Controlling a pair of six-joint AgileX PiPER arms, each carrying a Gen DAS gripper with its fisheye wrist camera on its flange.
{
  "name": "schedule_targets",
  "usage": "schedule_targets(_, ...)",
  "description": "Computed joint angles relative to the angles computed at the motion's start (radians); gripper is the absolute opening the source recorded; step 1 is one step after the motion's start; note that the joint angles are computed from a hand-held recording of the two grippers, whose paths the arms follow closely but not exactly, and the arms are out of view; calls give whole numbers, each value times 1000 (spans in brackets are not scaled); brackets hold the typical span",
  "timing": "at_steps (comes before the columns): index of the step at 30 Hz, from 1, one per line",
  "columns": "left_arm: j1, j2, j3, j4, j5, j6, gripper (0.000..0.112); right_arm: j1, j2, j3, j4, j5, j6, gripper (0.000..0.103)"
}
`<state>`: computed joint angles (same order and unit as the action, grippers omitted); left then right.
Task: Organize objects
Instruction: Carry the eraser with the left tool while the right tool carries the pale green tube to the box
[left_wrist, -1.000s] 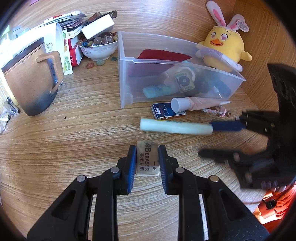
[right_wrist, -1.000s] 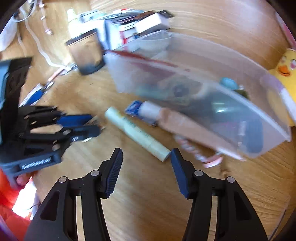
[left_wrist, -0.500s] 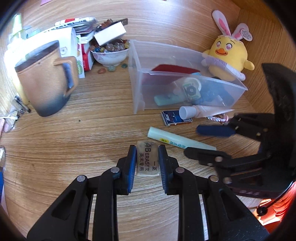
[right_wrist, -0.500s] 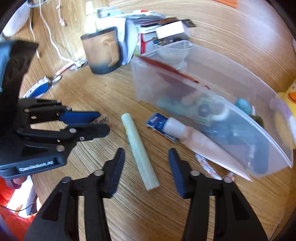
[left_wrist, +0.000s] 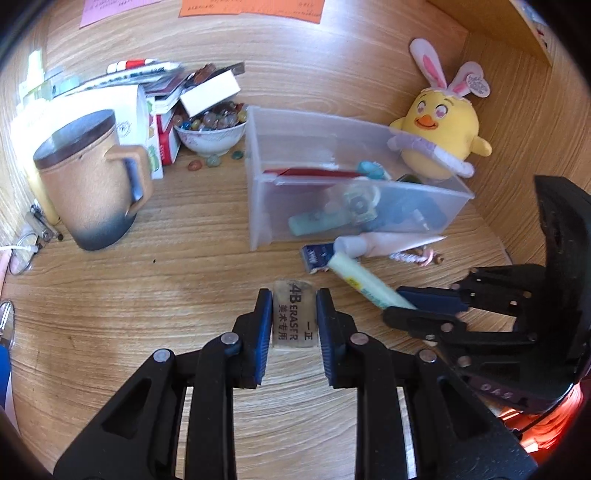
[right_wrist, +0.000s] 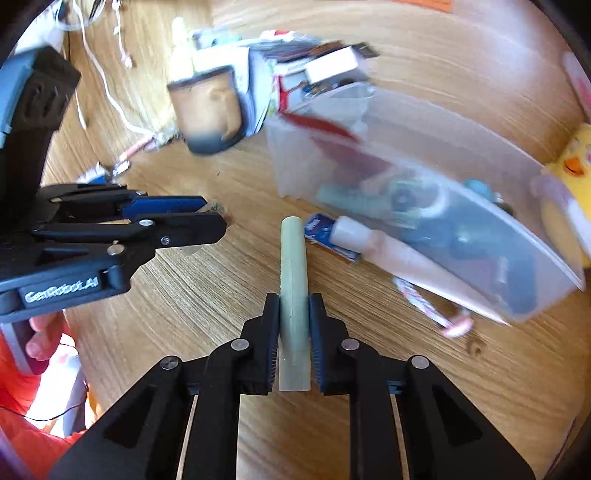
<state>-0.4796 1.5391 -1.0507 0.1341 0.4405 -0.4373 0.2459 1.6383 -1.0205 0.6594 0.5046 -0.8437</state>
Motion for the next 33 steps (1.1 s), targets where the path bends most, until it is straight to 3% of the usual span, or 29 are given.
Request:
schedule_targets(8,-27,34,-110,14,17,-8,23,-132,-122,33,167,30,-116,14)
schedule_targets(19,-16,103,-296,-9,56,35,23,-238,-94,-87,252,56,-148,14)
schedule_targets(26,19,192,-415,-105,99,139,23,-254,-35,-196,227,69,-94,14)
schedule_targets(33,52,285,-532,-177,154,219,23,-214,66,-328,73,59,63,14)
